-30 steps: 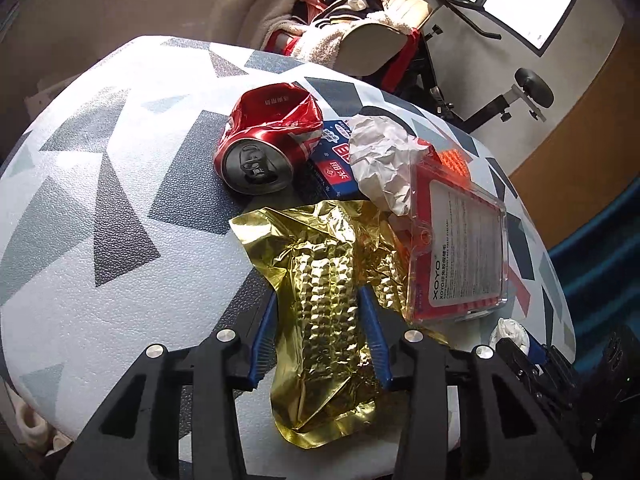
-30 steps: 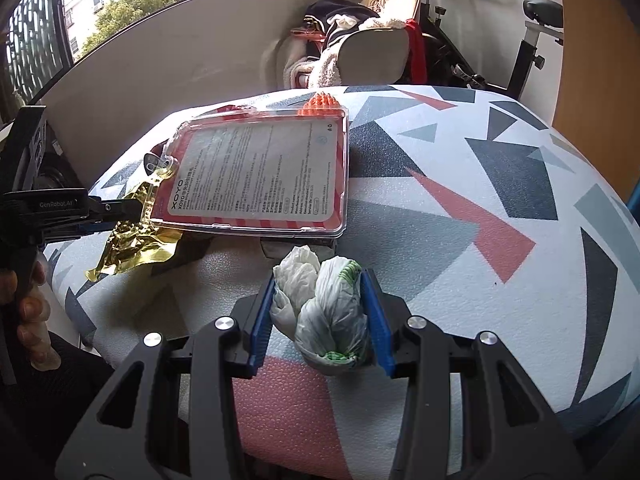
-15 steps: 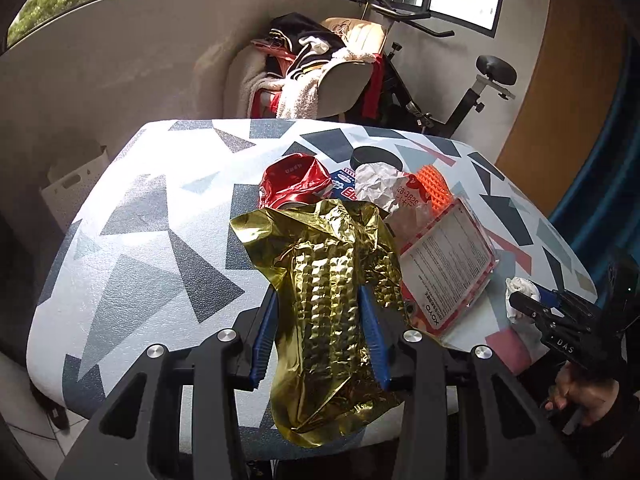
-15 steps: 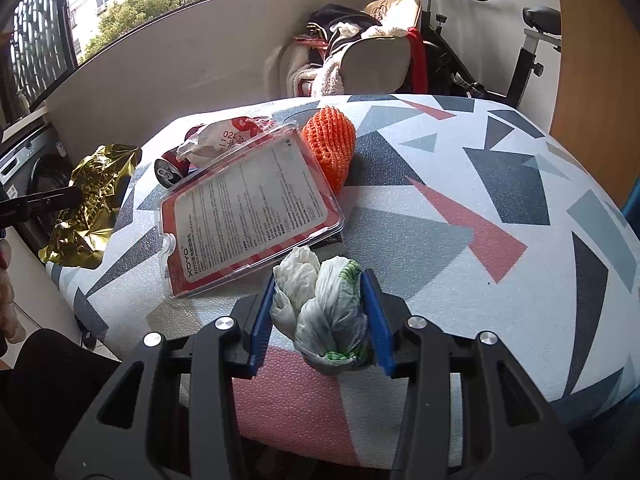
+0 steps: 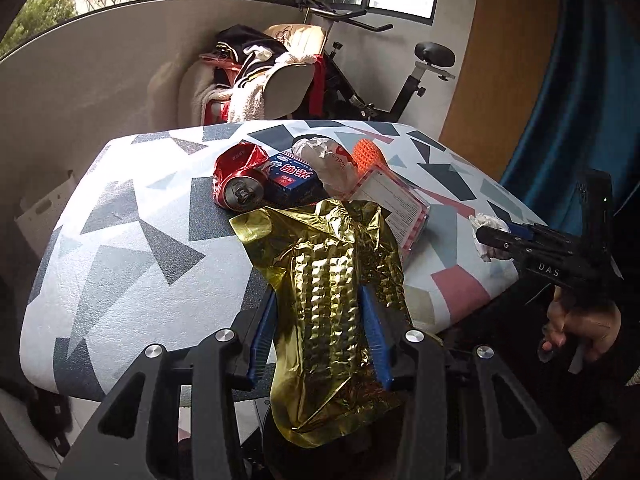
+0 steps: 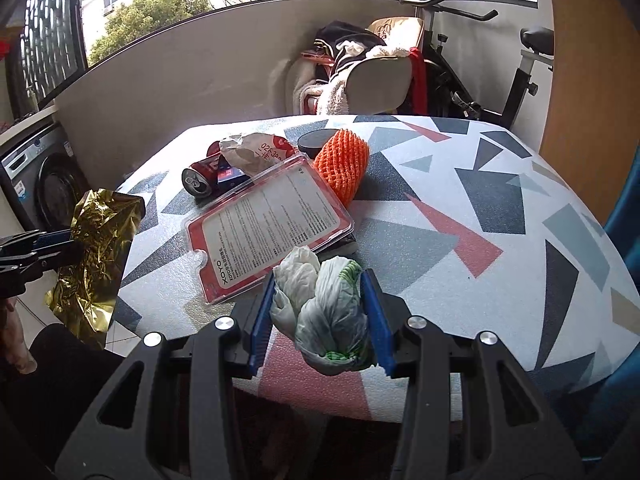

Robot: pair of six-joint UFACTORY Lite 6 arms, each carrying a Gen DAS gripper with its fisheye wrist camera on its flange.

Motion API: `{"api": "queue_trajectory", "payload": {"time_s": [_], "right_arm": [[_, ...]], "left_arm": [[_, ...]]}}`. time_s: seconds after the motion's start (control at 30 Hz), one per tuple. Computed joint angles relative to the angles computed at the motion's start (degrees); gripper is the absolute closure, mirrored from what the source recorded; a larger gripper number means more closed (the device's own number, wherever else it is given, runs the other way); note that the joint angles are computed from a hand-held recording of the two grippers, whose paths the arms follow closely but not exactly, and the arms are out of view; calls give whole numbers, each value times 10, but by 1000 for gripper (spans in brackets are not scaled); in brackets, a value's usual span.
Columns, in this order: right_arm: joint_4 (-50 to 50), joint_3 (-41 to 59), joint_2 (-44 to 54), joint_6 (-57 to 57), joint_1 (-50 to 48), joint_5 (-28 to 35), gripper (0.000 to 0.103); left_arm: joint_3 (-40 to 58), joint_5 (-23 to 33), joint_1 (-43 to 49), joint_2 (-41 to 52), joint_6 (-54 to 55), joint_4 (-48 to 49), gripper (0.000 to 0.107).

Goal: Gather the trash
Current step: 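Carry the gold foil wrapper over the brown bin and open the left tool, then carry the tissue bundle into the brown bin and open the right tool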

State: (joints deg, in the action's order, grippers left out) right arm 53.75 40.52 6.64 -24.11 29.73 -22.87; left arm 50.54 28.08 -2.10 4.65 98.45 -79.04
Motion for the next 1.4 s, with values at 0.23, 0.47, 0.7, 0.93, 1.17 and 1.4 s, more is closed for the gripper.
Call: {"api": "queue_trajectory", "payload": {"time_s": [0.23, 0.47, 0.7, 0.93, 1.17, 1.4], "right_arm": [[47, -15, -20, -25, 26, -3, 59], [79, -14, -22, -53, 39, -2, 59], [89, -8, -13, -56, 50, -1, 59], [88, 6, 9, -53, 70, 6, 59], [113, 34, 43, -71, 108, 17, 59], [121, 54, 71, -76, 132, 30, 59]], "left_arm": [[-106, -8, -18, -47, 126, -44, 66], [-131, -5, -27, -27, 167, -79, 65], [-112, 11, -22, -2, 125, -50, 49], [-135, 11, 7, -50, 133, -85, 32], [-144, 18, 50, -86, 161, -124, 18], [-146, 19, 88, -101, 157, -134, 14]]}}
